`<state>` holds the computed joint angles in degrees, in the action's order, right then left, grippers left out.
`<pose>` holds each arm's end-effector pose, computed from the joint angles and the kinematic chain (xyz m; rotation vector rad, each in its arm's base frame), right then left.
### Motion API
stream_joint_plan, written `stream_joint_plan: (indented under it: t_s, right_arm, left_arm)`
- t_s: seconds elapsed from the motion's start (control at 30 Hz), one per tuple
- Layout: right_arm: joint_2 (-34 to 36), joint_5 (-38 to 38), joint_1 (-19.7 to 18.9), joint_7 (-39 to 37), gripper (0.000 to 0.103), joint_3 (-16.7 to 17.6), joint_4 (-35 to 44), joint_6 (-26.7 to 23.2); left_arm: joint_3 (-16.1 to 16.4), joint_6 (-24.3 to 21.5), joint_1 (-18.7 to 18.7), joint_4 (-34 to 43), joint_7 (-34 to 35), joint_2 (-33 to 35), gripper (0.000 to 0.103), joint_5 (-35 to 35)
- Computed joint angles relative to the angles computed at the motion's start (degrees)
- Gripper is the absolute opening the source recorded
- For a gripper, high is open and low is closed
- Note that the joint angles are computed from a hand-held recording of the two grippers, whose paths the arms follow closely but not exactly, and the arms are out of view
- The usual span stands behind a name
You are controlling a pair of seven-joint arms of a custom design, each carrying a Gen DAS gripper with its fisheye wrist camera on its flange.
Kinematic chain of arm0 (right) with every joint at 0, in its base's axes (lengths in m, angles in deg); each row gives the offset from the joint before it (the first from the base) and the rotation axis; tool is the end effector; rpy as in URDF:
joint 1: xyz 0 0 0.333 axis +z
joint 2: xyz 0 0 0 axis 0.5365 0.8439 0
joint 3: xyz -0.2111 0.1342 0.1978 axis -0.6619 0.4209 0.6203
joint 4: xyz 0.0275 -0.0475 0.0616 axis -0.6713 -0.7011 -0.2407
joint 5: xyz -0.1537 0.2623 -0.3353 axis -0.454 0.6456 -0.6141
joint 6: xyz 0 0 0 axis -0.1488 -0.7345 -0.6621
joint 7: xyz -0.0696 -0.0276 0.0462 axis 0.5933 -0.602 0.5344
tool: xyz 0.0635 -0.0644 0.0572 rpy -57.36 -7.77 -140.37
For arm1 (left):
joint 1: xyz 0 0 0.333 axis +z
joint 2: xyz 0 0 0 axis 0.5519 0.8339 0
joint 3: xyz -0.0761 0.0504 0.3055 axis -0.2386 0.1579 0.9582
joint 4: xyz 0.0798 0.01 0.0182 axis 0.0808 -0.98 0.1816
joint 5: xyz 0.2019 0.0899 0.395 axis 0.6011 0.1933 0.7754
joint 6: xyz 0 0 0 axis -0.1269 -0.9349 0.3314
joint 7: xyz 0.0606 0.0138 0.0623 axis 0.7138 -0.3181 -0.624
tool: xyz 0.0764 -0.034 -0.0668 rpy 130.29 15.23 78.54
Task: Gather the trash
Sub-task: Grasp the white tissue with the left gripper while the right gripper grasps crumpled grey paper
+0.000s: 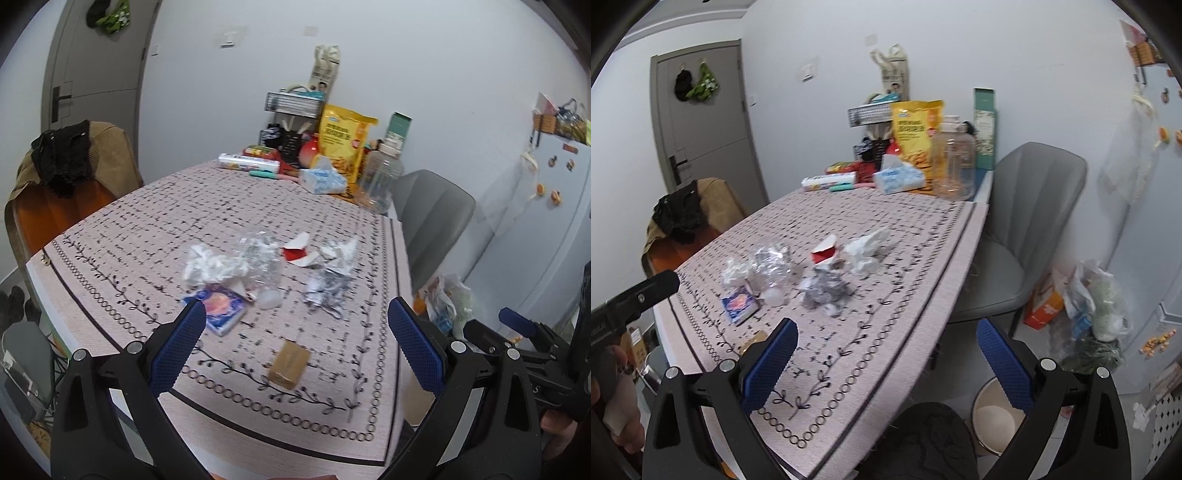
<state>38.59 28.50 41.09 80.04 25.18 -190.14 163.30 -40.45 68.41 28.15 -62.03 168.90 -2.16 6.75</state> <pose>0.5721 0.1783 0.6917 -1.6619 1.5352 -0.7503 0.5595 -0.0606 0.7278 -1.7391 1.6156 -1.1099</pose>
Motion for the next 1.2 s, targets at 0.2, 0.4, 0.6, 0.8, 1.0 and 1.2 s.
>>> stream_joint_plan:
  t_s: [0.2, 0.4, 0.6, 0.8, 1.0, 1.2]
  right_arm:
    - [3.9, 5.2, 2.9, -6.0, 0.095, -1.2, 3.1, -0.3]
    - [7.7, 9.8, 4.8, -10.3, 0.093, -2.1, 6.3, -1.7]
    - [11.4, 11.4, 5.6, -11.5, 0.093, -2.9, 9.5, -3.2]
    - [15.7, 13.7, 6.1, -13.3, 0.092, -3.8, 14.0, -5.4]
    - [18.7, 15.5, 6.6, -14.9, 0.093, -4.2, 17.8, -7.0]
    - [21.0, 16.5, 6.9, -15.8, 0.093, -4.5, 20.7, -8.2]
  left_arm:
    - [1.1, 0.3, 1.7, 0.3, -1.0, 1.4, 0.098, -0.2]
    - [1.7, 0.2, 3.0, 1.7, -0.7, 4.0, 0.097, -1.9]
    - [1.0, -0.1, 5.0, 4.6, -1.9, 8.1, 0.097, -2.6]
    - [0.1, -1.8, 6.1, 9.2, -0.5, 13.1, 0.097, -6.1]
    - [-1.2, -2.7, 8.2, 14.0, -1.6, 18.2, 0.097, -9.2]
    - [-2.5, -1.7, 10.2, 17.2, -5.6, 21.5, 0.092, -9.2]
